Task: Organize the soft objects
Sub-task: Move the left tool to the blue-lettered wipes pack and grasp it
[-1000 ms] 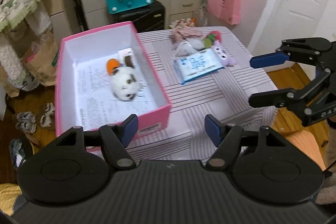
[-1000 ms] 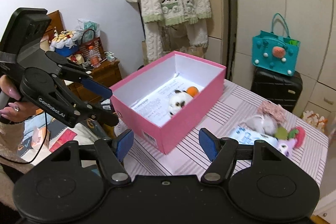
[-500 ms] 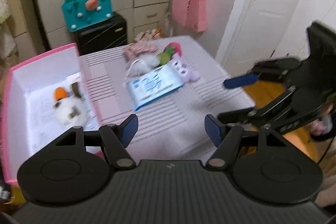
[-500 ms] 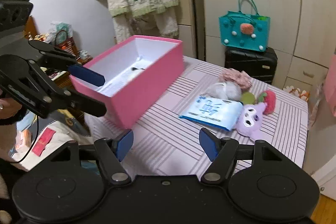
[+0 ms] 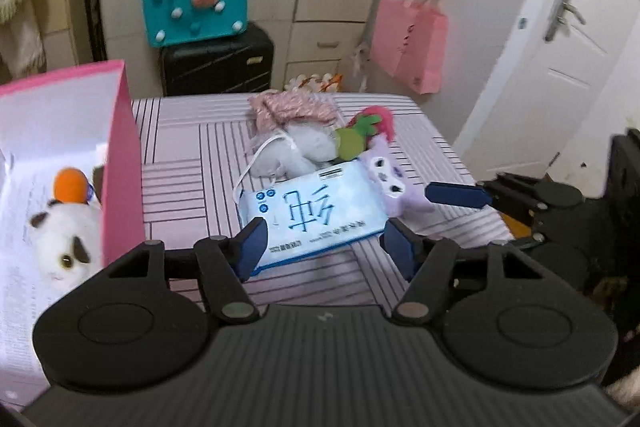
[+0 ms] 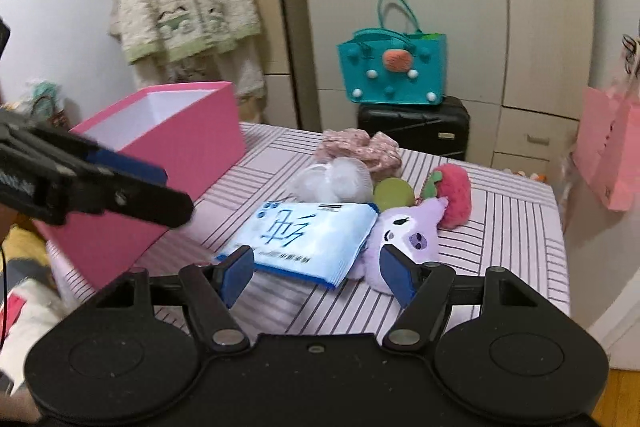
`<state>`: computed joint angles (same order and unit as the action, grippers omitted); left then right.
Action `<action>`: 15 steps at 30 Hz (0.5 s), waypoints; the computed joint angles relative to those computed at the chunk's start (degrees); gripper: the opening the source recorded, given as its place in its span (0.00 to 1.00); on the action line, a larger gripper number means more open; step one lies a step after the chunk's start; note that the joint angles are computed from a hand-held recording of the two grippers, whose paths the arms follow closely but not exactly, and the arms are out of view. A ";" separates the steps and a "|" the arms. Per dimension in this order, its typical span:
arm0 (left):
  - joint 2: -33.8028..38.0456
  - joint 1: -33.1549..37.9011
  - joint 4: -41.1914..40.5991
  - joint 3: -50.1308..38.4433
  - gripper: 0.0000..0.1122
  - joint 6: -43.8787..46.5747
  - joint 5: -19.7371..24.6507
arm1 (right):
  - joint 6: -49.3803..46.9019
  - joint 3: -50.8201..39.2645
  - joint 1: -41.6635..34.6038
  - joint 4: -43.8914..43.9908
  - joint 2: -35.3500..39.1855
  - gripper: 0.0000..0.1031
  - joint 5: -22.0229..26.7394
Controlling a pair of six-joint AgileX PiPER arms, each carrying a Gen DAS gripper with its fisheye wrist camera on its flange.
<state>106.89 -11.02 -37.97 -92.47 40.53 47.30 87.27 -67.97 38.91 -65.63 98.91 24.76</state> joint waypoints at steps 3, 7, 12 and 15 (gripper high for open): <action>3.86 -0.58 0.47 -2.41 0.55 -3.75 -1.88 | 5.63 -0.83 -0.22 -4.59 2.54 0.72 0.05; 8.45 -0.43 1.33 -5.71 0.51 -8.95 -2.22 | 6.15 -3.05 -0.39 -5.12 5.71 0.70 1.31; 13.31 -0.09 1.75 -10.77 0.48 -12.43 -0.29 | 4.83 -4.06 -1.30 -2.76 6.73 0.59 -0.33; 15.45 0.14 2.56 -13.28 0.48 -14.70 0.84 | -3.91 -7.02 -1.48 5.57 7.89 0.51 1.39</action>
<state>122.33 -10.89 -35.40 -105.75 25.83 48.14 83.36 -74.99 37.43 -60.06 106.81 26.16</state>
